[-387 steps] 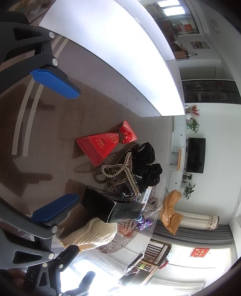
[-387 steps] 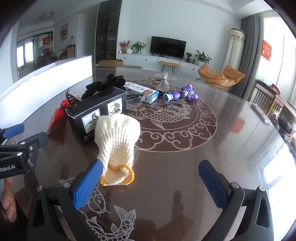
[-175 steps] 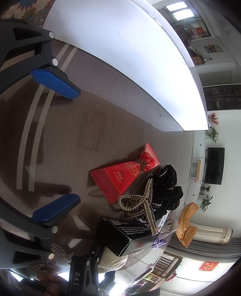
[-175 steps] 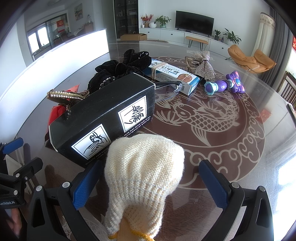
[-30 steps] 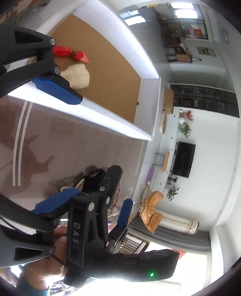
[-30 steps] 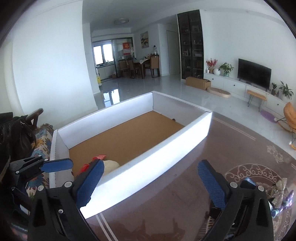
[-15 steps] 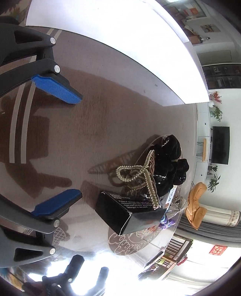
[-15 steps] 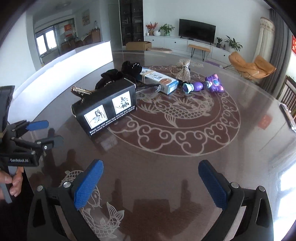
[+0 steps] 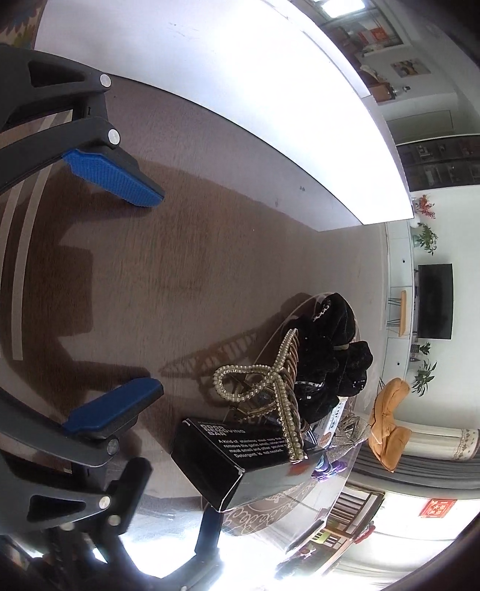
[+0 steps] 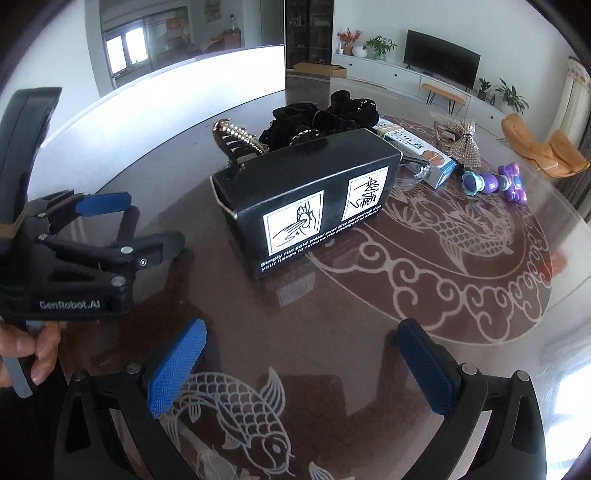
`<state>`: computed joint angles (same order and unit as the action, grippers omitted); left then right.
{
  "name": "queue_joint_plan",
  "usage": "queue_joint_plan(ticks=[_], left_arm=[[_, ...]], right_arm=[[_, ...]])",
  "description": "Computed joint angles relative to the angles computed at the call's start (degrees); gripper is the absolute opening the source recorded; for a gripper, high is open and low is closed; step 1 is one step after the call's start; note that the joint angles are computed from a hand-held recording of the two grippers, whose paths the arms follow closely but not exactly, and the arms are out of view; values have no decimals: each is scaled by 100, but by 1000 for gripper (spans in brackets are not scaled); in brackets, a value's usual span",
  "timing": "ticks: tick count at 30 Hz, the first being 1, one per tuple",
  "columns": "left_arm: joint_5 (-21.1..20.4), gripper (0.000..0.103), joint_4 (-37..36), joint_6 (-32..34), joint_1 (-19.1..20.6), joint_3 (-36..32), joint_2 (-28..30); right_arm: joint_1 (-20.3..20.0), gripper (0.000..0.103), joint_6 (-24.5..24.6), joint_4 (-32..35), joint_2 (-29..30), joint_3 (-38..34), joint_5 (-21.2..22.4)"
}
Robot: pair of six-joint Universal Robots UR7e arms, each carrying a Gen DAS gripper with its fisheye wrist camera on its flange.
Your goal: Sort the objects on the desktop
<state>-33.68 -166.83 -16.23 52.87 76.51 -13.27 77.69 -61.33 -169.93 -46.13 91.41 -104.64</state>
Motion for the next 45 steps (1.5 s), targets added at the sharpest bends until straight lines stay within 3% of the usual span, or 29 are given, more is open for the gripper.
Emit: queue_joint_plan(ticks=[4, 9, 20, 45], left_arm=[[-40, 102, 406, -174, 18, -139, -4], [-138, 103, 1090, -426, 88, -537, 37], [-274, 103, 888, 565, 324, -1718, 591], [-284, 103, 874, 563, 328, -1718, 595]], right_arm=[[51, 103, 633, -48, 316, -592, -246], [-47, 103, 907, -305, 280, -686, -448], [-131, 103, 909, -478, 118, -499, -375], [-140, 103, 903, -484, 130, -513, -365]])
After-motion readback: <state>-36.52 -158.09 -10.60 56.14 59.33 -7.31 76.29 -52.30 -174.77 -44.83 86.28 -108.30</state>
